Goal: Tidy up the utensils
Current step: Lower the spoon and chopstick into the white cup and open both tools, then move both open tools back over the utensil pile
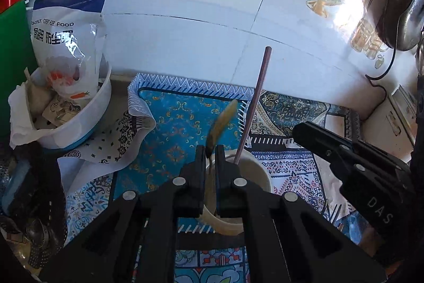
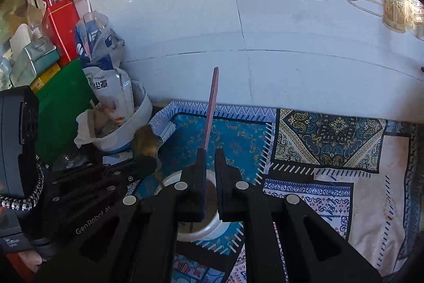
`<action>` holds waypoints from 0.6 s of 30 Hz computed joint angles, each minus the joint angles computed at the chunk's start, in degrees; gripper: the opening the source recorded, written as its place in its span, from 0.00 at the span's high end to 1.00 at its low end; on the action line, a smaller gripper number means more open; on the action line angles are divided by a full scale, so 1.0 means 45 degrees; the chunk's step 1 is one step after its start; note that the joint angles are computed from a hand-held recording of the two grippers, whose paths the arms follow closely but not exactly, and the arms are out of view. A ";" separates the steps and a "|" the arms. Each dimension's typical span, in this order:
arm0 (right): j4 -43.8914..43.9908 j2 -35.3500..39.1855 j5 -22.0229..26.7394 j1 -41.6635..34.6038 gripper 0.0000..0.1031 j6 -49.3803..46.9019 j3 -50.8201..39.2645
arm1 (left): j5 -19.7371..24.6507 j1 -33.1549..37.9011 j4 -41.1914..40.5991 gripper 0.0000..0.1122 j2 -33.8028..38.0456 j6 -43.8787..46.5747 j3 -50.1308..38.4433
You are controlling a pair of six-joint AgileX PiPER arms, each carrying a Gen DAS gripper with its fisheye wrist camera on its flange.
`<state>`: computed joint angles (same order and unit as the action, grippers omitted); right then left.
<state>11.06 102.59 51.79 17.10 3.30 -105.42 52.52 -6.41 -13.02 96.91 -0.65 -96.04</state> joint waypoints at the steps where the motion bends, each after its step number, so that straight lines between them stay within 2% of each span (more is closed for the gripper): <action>1: 0.0039 -0.0073 0.0256 -0.0051 0.94 -0.0047 -0.0064 | 0.0113 -0.0007 0.0093 0.97 -0.0111 -0.0012 -0.0037; 7: 0.0459 -0.0912 0.1479 -0.0516 0.79 -0.0237 0.0157 | 0.0795 -0.0191 0.0596 0.94 -0.0929 0.0051 -0.0236; 11: 0.0111 -0.1845 0.1762 -0.0715 0.79 -0.0122 0.0744 | 0.1283 -0.0441 0.0793 0.83 -0.1379 0.0173 -0.0413; 14: -0.0186 -0.2626 0.1930 -0.0928 0.78 0.0202 0.1239 | 0.1680 -0.0726 0.0845 0.81 -0.1677 0.0216 -0.0575; 18: -0.0711 -0.3816 0.2109 -0.1303 0.75 0.0669 0.2053 | 0.2072 -0.1205 0.0689 0.71 -0.1949 0.0472 -0.0664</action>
<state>7.86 85.41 61.28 11.23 6.31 -96.18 61.84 -11.83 -9.92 88.13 1.47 -99.03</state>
